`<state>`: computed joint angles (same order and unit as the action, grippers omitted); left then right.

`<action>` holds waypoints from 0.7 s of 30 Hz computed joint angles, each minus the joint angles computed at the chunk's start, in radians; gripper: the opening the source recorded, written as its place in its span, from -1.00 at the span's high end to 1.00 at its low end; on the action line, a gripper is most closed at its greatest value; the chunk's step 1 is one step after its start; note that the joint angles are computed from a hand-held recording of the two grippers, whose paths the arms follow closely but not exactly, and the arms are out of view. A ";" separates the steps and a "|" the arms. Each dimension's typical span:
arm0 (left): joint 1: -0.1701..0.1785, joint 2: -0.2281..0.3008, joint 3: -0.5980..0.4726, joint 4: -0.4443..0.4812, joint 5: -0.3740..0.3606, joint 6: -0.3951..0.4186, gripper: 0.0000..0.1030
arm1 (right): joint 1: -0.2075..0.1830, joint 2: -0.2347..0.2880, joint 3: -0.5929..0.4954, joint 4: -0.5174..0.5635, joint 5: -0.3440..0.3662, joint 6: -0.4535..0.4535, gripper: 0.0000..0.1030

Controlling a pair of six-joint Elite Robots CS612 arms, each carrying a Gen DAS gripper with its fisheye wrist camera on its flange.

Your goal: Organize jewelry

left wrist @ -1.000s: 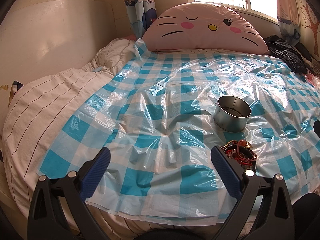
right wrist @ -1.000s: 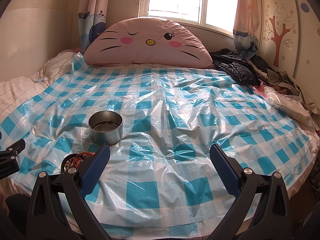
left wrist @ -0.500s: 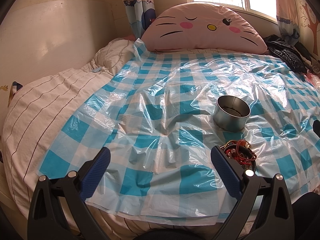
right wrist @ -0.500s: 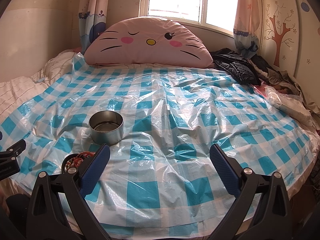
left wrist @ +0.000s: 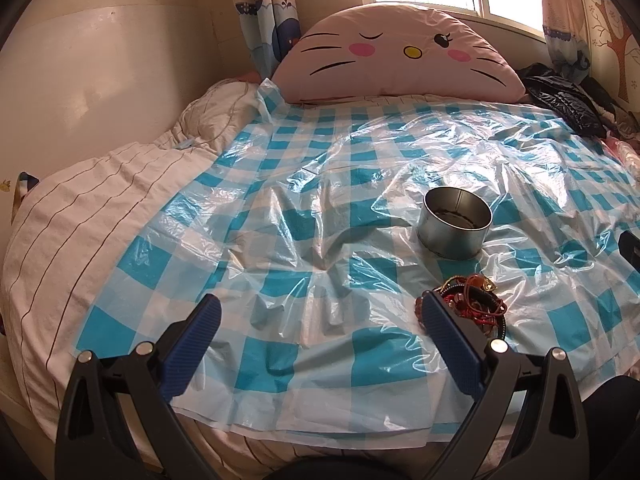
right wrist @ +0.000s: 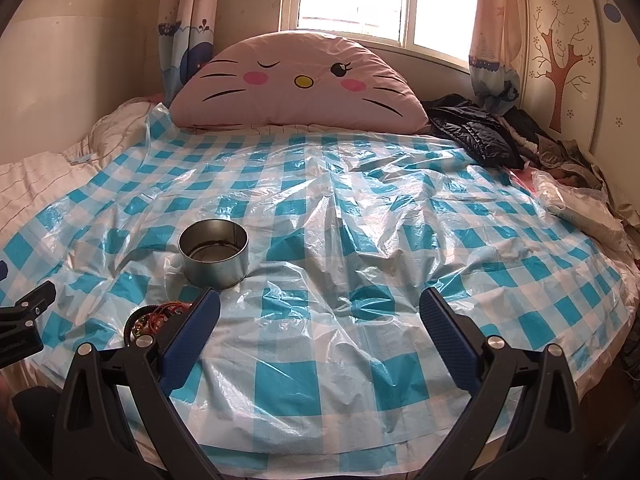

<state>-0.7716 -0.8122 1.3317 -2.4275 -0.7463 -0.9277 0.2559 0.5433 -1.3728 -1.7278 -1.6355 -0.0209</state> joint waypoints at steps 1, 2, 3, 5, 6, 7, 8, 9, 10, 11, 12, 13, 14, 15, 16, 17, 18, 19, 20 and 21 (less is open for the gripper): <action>0.000 0.000 -0.001 0.003 -0.002 0.003 -0.87 | -0.008 0.005 -0.011 0.008 0.008 -0.006 -0.86; 0.000 0.001 -0.003 0.005 -0.005 0.008 -0.87 | -0.008 0.006 -0.013 0.012 0.007 -0.006 -0.86; 0.000 0.001 -0.005 0.005 -0.008 0.014 -0.87 | -0.009 0.006 -0.012 0.013 0.009 -0.007 -0.86; 0.000 0.003 -0.010 0.013 -0.009 0.024 -0.87 | -0.009 0.006 -0.014 0.016 0.010 -0.006 -0.86; 0.000 0.004 -0.013 0.016 -0.010 0.028 -0.87 | -0.009 0.007 -0.014 0.016 0.010 -0.007 -0.86; 0.000 0.004 -0.013 0.019 -0.011 0.032 -0.87 | -0.009 0.006 -0.014 0.017 0.011 -0.006 -0.86; 0.000 0.006 -0.018 0.022 -0.014 0.037 -0.87 | -0.009 0.006 -0.014 0.018 0.014 -0.005 -0.86; 0.001 0.007 -0.021 0.023 -0.018 0.042 -0.87 | -0.009 0.007 -0.015 0.019 0.015 -0.005 -0.86; 0.001 0.007 -0.021 0.023 -0.024 0.046 -0.87 | -0.011 0.007 -0.014 0.020 0.022 -0.002 -0.86; 0.002 0.008 -0.023 0.020 -0.031 0.052 -0.87 | -0.012 0.008 -0.015 0.021 0.023 0.000 -0.86; 0.003 0.007 -0.022 0.014 -0.040 0.058 -0.87 | -0.013 0.009 -0.017 0.022 0.025 0.002 -0.86; 0.004 0.006 -0.021 0.012 -0.047 0.060 -0.87 | -0.014 0.010 -0.019 0.025 0.029 0.005 -0.86; 0.005 0.006 -0.021 0.012 -0.053 0.062 -0.87 | -0.016 0.007 -0.017 0.030 0.035 0.009 -0.86; 0.005 0.006 -0.023 0.016 -0.054 0.061 -0.87 | -0.017 0.008 -0.018 0.030 0.039 0.013 -0.86; 0.004 0.005 -0.024 0.021 -0.051 0.060 -0.87 | -0.018 0.006 -0.016 0.032 0.041 0.015 -0.86; 0.002 0.006 -0.025 0.022 -0.043 0.062 -0.87 | -0.019 0.003 -0.013 0.036 0.044 0.019 -0.86; 0.000 0.006 -0.026 0.026 -0.033 0.061 -0.87 | -0.020 0.003 -0.013 0.038 0.047 0.021 -0.86; -0.003 0.007 -0.028 0.032 -0.024 0.059 -0.87 | -0.021 -0.001 -0.010 0.045 0.054 0.026 -0.86; -0.004 0.008 -0.030 0.039 -0.018 0.056 -0.87 | -0.023 -0.003 -0.008 0.050 0.061 0.029 -0.86; -0.004 0.009 -0.034 0.046 -0.016 0.054 -0.87 | -0.024 -0.003 -0.007 0.051 0.063 0.032 -0.86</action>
